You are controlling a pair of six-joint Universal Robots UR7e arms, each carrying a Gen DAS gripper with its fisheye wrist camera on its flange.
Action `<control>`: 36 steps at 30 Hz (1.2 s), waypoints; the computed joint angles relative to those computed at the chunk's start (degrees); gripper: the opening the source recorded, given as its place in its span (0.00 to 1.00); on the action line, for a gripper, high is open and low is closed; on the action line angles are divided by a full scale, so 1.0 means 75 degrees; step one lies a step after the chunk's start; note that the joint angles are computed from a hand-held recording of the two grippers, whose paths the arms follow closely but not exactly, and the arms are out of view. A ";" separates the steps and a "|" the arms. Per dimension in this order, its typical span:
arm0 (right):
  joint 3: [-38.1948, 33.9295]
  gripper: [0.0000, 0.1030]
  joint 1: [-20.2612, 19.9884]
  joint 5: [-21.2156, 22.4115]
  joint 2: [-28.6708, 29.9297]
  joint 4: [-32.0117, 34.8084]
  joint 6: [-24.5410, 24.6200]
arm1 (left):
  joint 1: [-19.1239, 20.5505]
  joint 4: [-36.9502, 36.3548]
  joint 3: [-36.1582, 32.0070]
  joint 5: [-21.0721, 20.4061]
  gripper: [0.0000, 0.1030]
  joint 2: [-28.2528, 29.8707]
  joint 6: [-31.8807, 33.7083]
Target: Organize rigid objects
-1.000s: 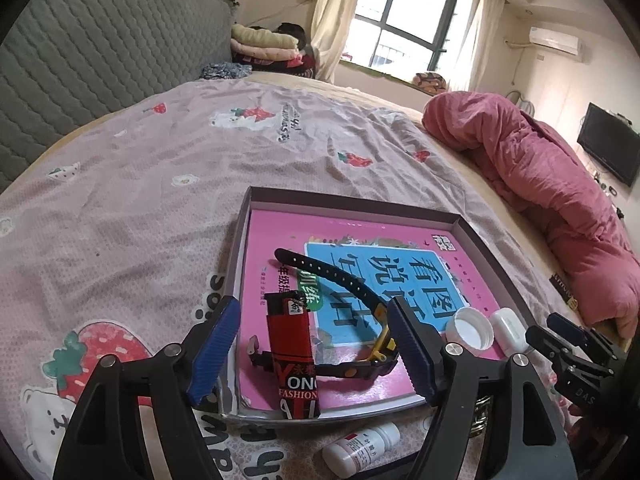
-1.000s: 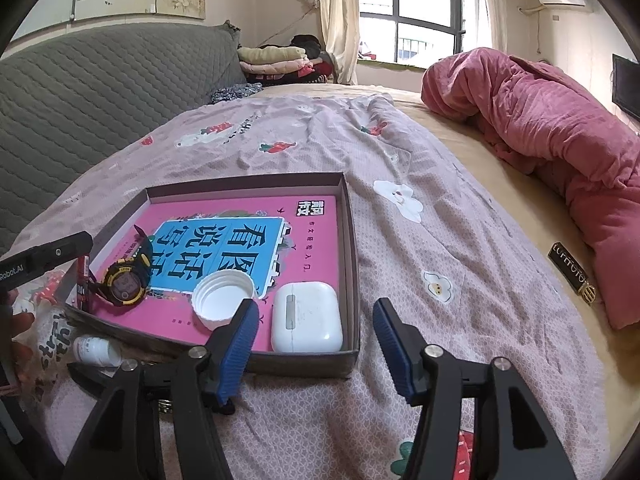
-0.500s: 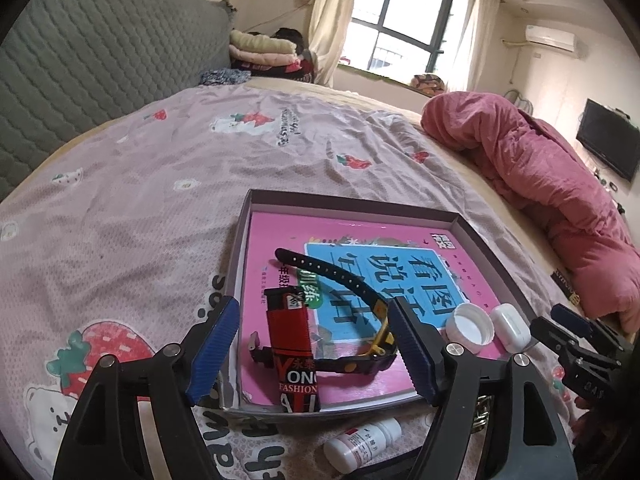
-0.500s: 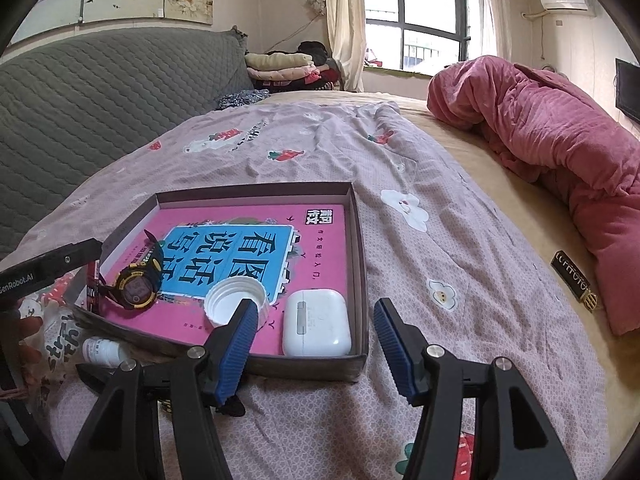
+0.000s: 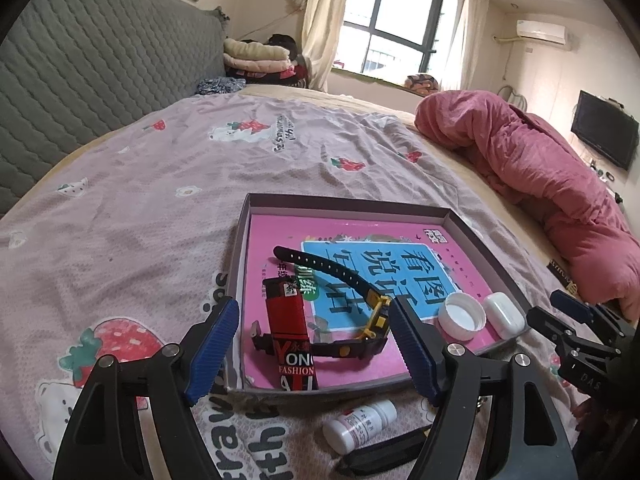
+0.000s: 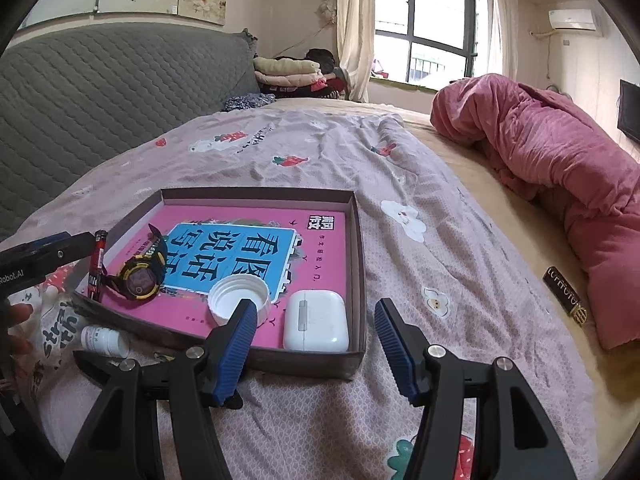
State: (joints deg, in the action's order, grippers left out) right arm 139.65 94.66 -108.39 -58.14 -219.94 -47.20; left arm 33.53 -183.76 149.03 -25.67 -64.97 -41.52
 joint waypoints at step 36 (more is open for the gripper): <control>0.0492 0.59 0.0048 -0.0218 -0.0577 0.0015 0.0206 | -0.0912 0.2861 0.0238 -0.0319 0.76 -0.0901 -0.1801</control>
